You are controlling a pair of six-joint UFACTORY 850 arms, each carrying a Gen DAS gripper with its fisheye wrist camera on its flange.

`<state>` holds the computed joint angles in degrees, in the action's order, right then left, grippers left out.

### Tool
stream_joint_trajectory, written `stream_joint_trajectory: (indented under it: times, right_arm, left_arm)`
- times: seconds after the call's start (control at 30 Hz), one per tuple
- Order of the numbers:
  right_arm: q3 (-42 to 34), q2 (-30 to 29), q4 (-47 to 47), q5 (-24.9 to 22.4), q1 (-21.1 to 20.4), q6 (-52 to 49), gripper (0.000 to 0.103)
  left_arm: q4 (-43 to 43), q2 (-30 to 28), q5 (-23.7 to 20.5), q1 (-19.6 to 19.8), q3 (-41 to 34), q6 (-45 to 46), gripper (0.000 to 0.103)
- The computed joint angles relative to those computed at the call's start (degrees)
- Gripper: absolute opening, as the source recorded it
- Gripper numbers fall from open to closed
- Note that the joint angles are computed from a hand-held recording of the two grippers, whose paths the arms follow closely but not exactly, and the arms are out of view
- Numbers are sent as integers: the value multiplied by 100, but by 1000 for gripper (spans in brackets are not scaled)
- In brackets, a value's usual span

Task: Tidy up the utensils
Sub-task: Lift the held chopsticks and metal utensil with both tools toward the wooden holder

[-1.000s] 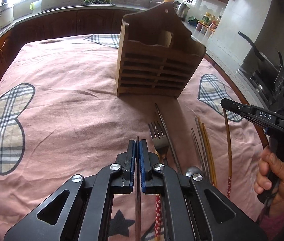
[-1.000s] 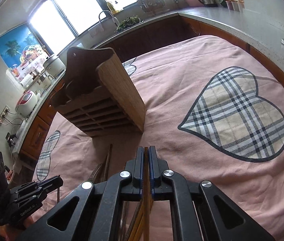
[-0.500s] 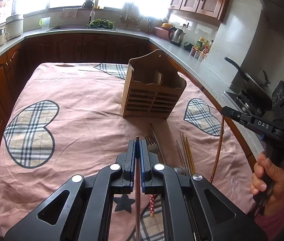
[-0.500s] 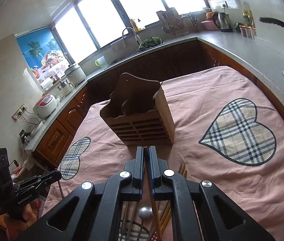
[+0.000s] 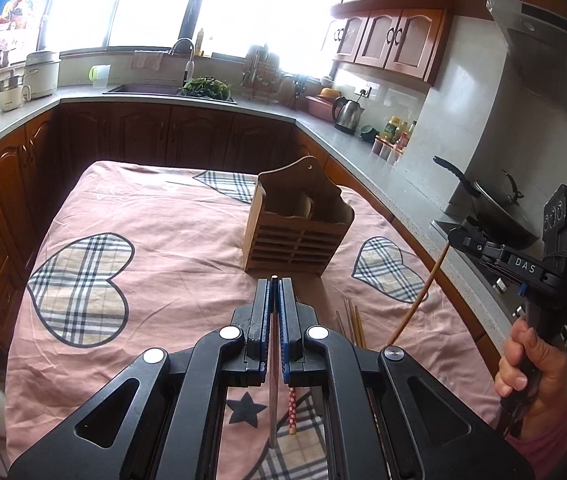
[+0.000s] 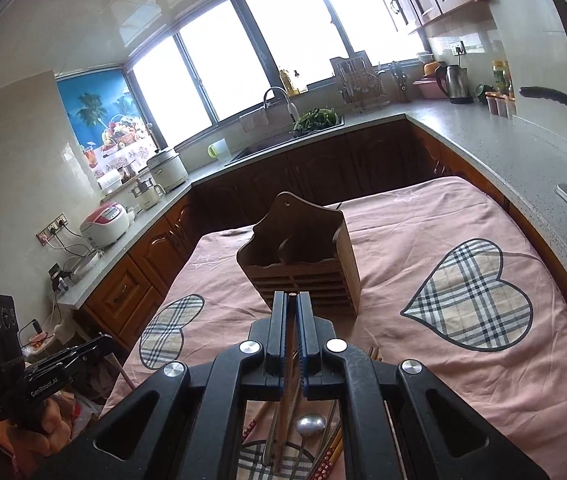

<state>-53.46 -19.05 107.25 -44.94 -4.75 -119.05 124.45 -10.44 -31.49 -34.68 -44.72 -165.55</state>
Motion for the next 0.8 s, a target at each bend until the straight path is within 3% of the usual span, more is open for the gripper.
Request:
stream_joint_trajectory:
  times: [0.4,0.8]
  right_arm:
    - [-25,62,455,-249,-4,-269,4]
    - [-530,-99,958,-420,55,-299,4]
  left_arm:
    - [548,194,-917,69,97,-604,3]
    - [977,-57,-1394,433,-523,-679,3]
